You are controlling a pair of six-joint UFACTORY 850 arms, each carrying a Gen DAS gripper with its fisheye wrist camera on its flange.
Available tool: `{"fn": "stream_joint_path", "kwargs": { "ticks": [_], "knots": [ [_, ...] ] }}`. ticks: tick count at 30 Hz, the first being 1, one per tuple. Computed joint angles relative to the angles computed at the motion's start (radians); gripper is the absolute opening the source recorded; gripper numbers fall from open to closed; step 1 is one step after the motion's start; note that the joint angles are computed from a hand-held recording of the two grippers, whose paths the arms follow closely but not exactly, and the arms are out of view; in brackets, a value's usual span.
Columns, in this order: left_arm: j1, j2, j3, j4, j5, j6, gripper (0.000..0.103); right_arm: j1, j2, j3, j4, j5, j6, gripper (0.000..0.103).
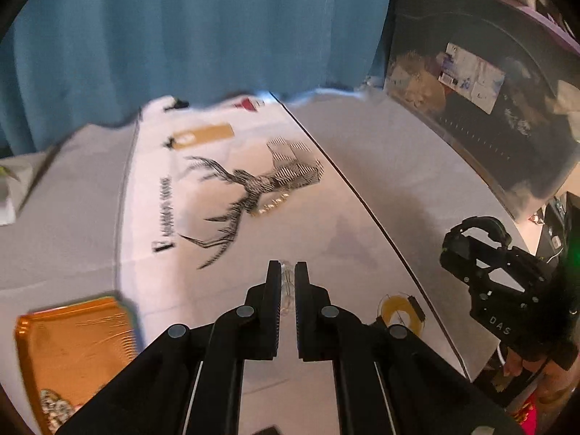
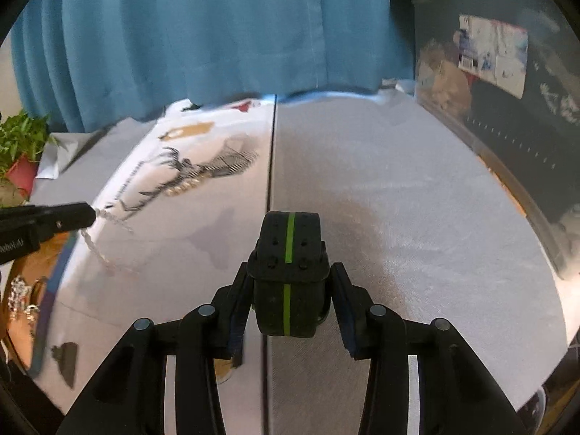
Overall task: Organize jewelry
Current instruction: 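Carry the clear bead bracelet toward the copper tray with the left gripper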
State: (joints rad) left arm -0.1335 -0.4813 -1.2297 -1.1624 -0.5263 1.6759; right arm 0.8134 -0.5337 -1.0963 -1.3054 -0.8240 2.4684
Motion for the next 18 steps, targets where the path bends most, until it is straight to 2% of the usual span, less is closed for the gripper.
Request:
{"fn": "stream_joint_path", "kwargs": {
  "ticks": [7,13,18],
  "knots": [
    [0.075,0.111,0.091,-0.040,0.012,0.047,0.005,0.086,0.010,-0.067,0.048,-0.074,-0.065,0.043],
    [0.182,0.237,0.194,-0.085,-0.050,0.130,0.005,0.176,-0.016,-0.161,0.069,-0.135,-0.126,0.043],
    [0.298,0.316,0.256,-0.085,-0.140,0.171,0.005,0.242,-0.057,-0.252,0.087,-0.176,-0.187,0.043]
  ]
}}
